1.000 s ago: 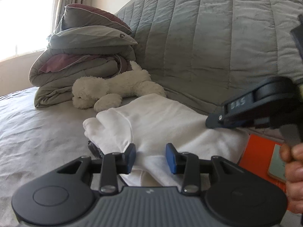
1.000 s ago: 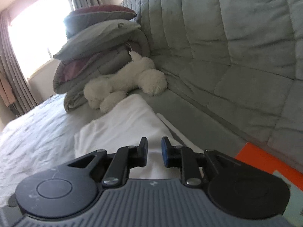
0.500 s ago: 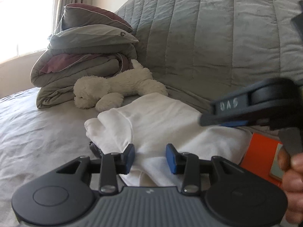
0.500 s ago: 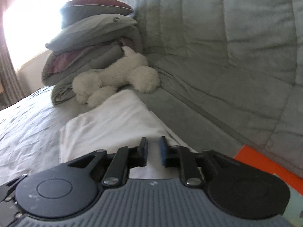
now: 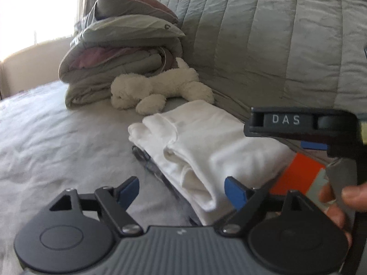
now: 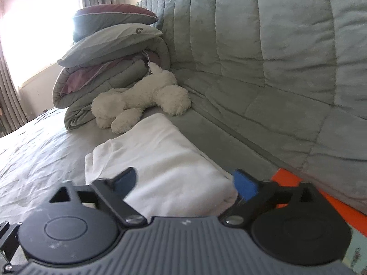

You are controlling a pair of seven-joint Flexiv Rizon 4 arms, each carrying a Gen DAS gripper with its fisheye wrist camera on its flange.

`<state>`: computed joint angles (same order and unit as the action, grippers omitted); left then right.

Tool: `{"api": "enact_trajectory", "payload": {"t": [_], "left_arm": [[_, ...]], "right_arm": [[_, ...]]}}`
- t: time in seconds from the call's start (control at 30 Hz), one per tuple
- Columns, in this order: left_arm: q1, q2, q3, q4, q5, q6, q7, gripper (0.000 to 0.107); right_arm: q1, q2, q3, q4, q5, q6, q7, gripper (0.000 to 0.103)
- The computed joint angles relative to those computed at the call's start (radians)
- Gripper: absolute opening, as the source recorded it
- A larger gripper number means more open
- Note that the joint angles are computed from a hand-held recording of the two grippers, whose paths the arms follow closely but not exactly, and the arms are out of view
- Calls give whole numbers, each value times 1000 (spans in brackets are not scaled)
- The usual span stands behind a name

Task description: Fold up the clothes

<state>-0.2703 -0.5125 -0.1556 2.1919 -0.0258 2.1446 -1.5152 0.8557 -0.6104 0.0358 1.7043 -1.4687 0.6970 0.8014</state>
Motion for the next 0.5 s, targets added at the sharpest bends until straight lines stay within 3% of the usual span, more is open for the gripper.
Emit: {"api": "enact_trajectory", "payload": {"t": [0.17, 0.5], "left_arm": [[-7, 47, 9, 52, -12, -17, -20, 87], [-7, 159, 47, 178, -15, 2, -27, 90]], "right_arm": [[32, 12, 23, 2, 66, -60, -47, 103], [104, 21, 48, 23, 81, -141, 13, 103]]}}
